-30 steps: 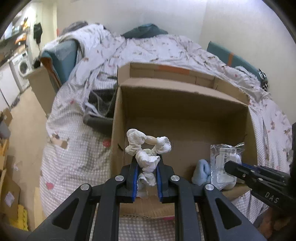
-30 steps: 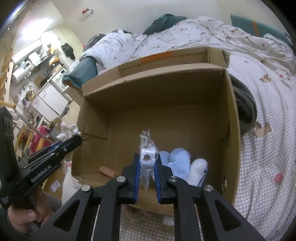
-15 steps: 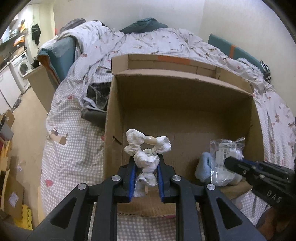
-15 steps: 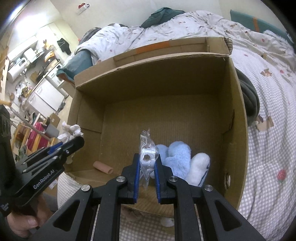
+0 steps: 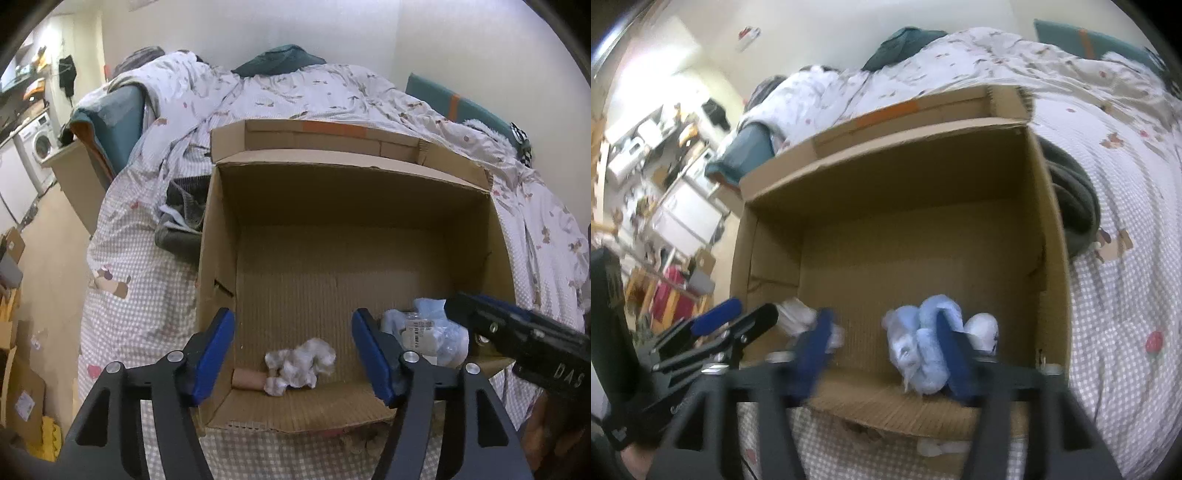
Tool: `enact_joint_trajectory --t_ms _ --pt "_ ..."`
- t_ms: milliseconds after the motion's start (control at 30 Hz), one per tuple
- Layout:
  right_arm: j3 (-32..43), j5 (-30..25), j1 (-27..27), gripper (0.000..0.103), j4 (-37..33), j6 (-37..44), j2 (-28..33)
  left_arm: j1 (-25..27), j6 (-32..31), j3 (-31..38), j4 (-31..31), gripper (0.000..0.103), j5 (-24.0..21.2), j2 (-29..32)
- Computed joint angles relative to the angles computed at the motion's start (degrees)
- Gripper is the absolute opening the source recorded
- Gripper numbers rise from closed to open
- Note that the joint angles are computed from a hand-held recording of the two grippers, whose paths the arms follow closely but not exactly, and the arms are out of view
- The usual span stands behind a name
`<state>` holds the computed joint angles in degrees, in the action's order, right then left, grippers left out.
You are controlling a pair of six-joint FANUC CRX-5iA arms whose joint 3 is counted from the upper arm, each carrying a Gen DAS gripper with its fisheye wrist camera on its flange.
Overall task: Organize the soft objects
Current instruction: 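Open both grippers to drop the scrunchie and bag into the box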
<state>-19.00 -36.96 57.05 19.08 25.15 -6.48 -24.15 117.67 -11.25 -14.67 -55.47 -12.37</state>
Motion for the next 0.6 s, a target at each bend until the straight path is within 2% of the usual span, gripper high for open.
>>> enact_joint_trajectory --t_ms 167,367,600 --pt "-0.39 0.32 -0.5 0.07 0.2 -1.37 -0.52 -1.37 1.58 1.93 -2.78 0.064 -2.66 1.38" --pt "-1.44 0.48 -0.4 0.07 3.42 -3.33 -1.49 -0.39 0.83 0.52 -1.36 0.064 -1.99 -0.8" --pt "-2.51 -1.54 1.32 0.07 4.32 -4.26 -3.71 -2.47 3.29 0.88 -4.67 0.064 -3.57 -2.88"
